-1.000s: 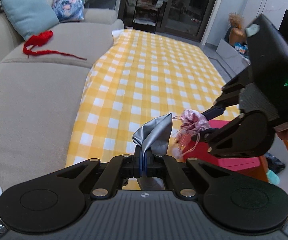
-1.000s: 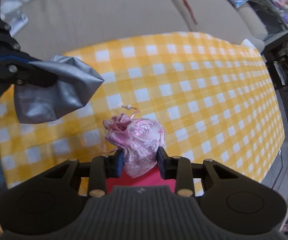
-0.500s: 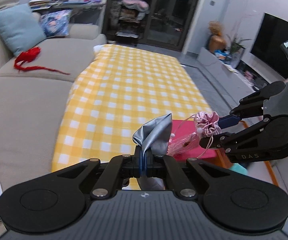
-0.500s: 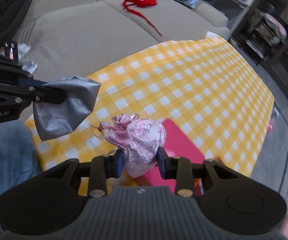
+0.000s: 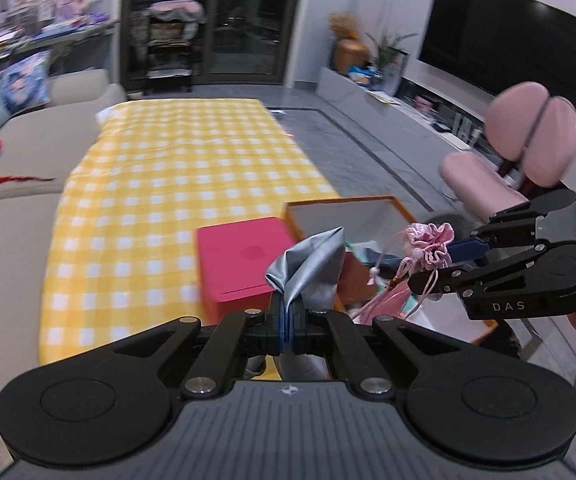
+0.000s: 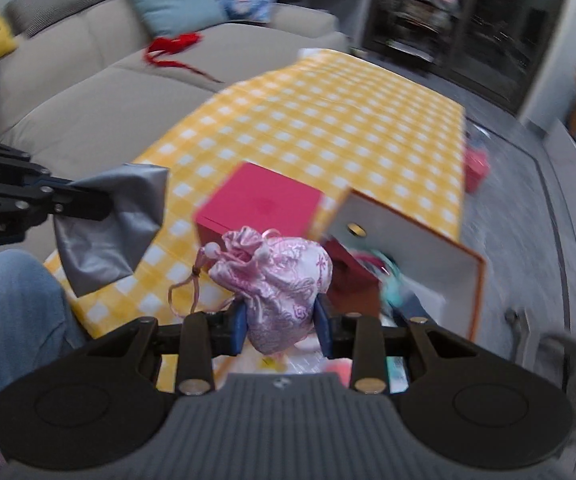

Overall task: Organize soft objects
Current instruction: 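Carry pink pouch with right gripper while left gripper carries grey pouch over box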

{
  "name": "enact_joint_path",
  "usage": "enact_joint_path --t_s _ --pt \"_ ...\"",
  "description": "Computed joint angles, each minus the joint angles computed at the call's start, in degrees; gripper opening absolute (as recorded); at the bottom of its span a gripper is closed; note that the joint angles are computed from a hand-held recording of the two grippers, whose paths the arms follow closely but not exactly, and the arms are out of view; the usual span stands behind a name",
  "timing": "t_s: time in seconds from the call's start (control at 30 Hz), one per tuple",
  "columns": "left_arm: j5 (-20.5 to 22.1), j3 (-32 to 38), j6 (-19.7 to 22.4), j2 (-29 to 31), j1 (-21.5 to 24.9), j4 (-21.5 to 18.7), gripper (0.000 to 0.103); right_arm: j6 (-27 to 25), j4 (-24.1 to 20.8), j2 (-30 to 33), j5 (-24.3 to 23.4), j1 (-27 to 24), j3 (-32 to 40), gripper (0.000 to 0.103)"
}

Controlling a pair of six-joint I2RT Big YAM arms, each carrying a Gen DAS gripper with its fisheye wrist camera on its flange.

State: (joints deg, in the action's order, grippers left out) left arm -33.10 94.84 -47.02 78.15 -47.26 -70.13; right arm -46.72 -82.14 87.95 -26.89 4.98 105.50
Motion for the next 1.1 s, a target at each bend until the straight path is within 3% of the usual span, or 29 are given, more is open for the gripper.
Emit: enact_joint_path --t_s 0.3,0.53,0.67,0.9,1.1 --pt "4.82 6.27 8.98 7.16 0.69 3.08 0.002 6.33 2.6 2.06 0.53 -6.13 0.04 0.033" --pt "12.89 15.82 19.43 15.58 2.56 -0.77 0.002 6.4 2.17 4.75 3.81 -6.65 0.84 0.034" --pt "19.35 22.67 23.12 21.98 4.24 -6.37 0.002 5.5 1.74 7.25 5.91 -5.86 1.7 0.034" --pt "24.48 33.51 31.21 31.93 5.82 -17.92 0.002 2.36 -0.31 10.46 9.77 -4.42 1.79 0.034" --pt "27.37 39.27 35.74 38.06 7.05 -25.24 0.002 -1.29 -2.25 12.54 13.39 -3.72 1.84 0.034"
